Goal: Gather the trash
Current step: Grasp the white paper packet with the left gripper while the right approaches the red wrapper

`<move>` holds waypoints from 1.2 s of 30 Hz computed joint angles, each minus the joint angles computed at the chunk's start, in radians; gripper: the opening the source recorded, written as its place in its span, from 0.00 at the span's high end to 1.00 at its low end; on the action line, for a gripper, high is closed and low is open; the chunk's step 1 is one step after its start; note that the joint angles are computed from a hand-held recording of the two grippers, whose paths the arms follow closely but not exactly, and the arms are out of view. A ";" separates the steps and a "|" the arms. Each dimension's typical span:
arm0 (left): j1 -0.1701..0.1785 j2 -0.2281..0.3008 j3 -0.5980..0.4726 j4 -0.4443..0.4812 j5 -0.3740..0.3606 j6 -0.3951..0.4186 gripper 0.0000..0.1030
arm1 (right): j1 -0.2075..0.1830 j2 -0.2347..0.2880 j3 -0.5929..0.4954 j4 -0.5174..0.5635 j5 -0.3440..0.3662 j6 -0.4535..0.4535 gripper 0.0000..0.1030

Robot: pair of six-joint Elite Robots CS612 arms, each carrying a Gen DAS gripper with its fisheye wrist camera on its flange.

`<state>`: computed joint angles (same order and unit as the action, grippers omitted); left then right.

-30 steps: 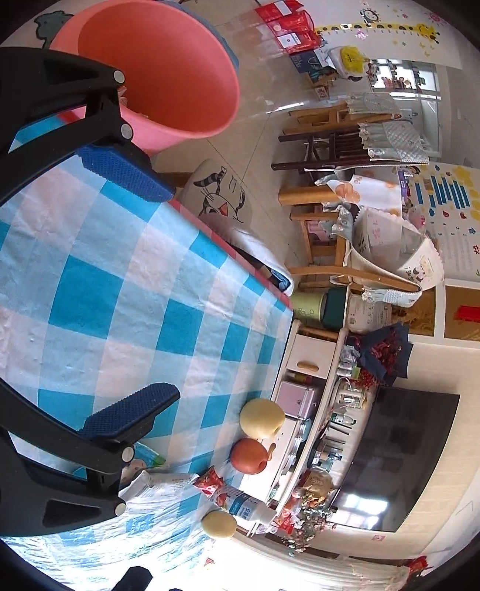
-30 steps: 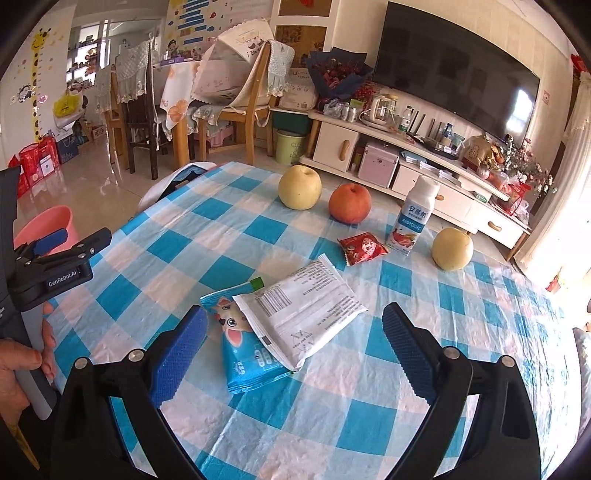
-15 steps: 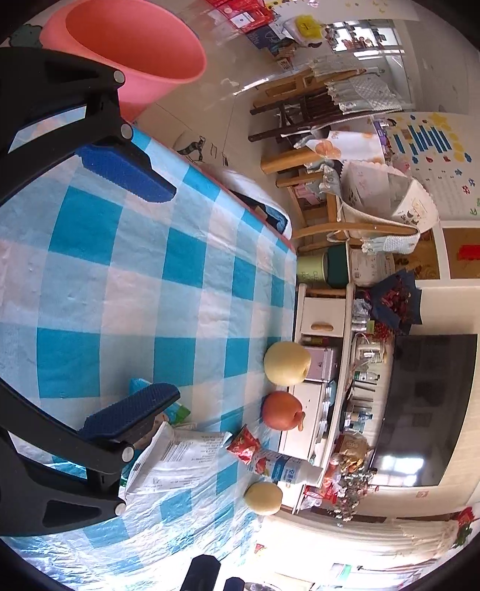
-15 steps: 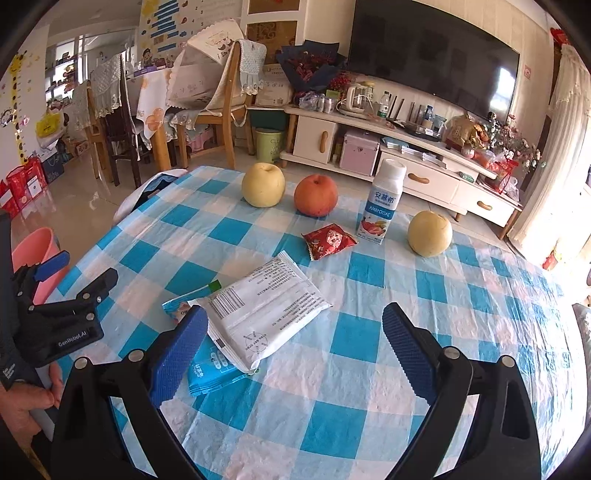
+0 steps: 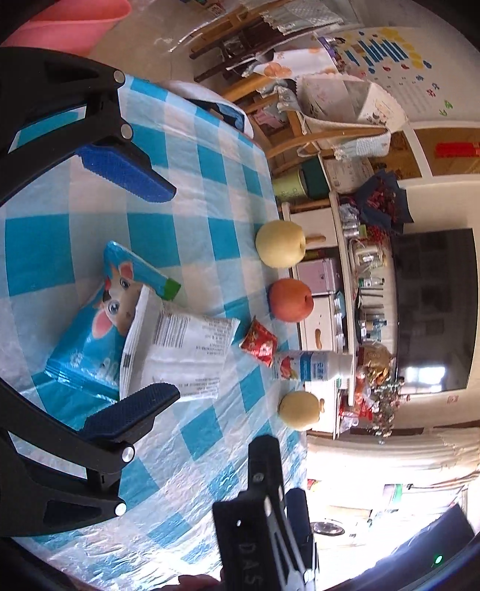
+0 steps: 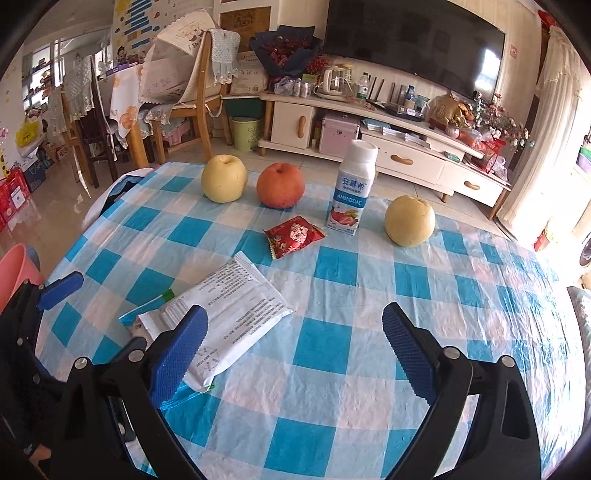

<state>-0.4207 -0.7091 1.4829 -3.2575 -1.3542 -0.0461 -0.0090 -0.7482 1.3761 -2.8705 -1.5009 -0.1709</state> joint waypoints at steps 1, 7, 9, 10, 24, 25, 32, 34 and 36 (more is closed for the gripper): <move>-0.003 0.004 -0.006 0.004 -0.008 0.011 0.04 | -0.004 0.007 -0.012 0.014 0.001 0.013 0.08; -0.009 0.036 -0.071 0.085 -0.056 0.051 0.04 | -0.036 0.050 -0.087 0.094 0.067 0.105 0.08; -0.008 0.044 -0.091 0.119 -0.056 0.054 0.04 | -0.046 0.066 -0.114 0.108 0.096 0.144 0.08; -0.004 0.048 -0.102 0.136 -0.061 0.054 0.04 | -0.051 0.074 -0.128 0.118 0.110 0.172 0.08; 0.006 0.081 -0.188 0.326 -0.151 0.090 0.04 | -0.052 0.215 -0.364 0.307 0.275 0.294 0.21; 0.008 0.083 -0.193 0.331 -0.158 0.088 0.04 | -0.050 0.224 -0.379 0.321 0.272 0.291 0.22; 0.021 0.096 -0.219 0.345 -0.195 0.029 0.04 | -0.039 0.290 -0.489 0.389 0.249 0.277 0.24; 0.022 0.099 -0.222 0.345 -0.203 0.015 0.05 | -0.038 0.312 -0.526 0.404 0.249 0.272 0.24; 0.022 0.101 -0.226 0.350 -0.204 0.010 0.06 | -0.035 0.330 -0.560 0.421 0.239 0.271 0.24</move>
